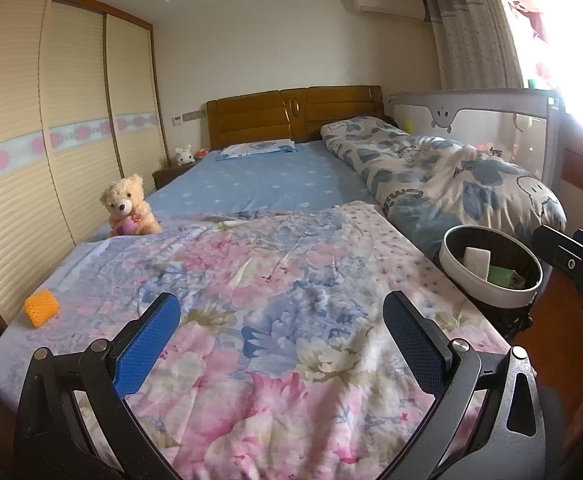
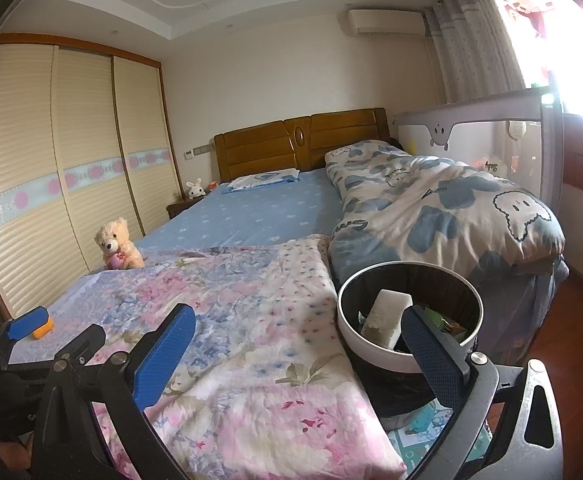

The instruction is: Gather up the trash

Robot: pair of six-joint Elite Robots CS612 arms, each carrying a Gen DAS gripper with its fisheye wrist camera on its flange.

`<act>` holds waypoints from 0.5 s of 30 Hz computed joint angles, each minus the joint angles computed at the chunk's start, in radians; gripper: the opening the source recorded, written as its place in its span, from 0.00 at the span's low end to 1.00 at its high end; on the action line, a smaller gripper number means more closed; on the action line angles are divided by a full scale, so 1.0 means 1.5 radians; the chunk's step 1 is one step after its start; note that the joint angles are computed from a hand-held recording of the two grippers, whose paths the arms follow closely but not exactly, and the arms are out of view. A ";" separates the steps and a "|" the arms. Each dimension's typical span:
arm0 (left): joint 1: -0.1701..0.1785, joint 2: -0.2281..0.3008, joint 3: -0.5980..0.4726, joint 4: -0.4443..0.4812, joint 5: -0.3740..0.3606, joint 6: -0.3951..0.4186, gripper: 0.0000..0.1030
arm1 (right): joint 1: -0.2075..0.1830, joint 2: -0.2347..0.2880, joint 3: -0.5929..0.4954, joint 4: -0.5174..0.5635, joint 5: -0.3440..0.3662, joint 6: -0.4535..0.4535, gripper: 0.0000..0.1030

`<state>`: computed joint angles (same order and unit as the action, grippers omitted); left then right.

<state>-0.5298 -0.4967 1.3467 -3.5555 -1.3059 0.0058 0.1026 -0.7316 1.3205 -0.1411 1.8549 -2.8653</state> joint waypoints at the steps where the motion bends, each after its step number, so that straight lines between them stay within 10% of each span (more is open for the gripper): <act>1: 0.000 0.000 0.000 0.000 -0.001 0.000 1.00 | 0.000 0.000 0.000 0.000 0.000 0.001 1.00; 15: 0.000 -0.002 0.002 -0.001 -0.007 0.000 1.00 | -0.001 -0.001 0.001 0.001 0.000 0.001 1.00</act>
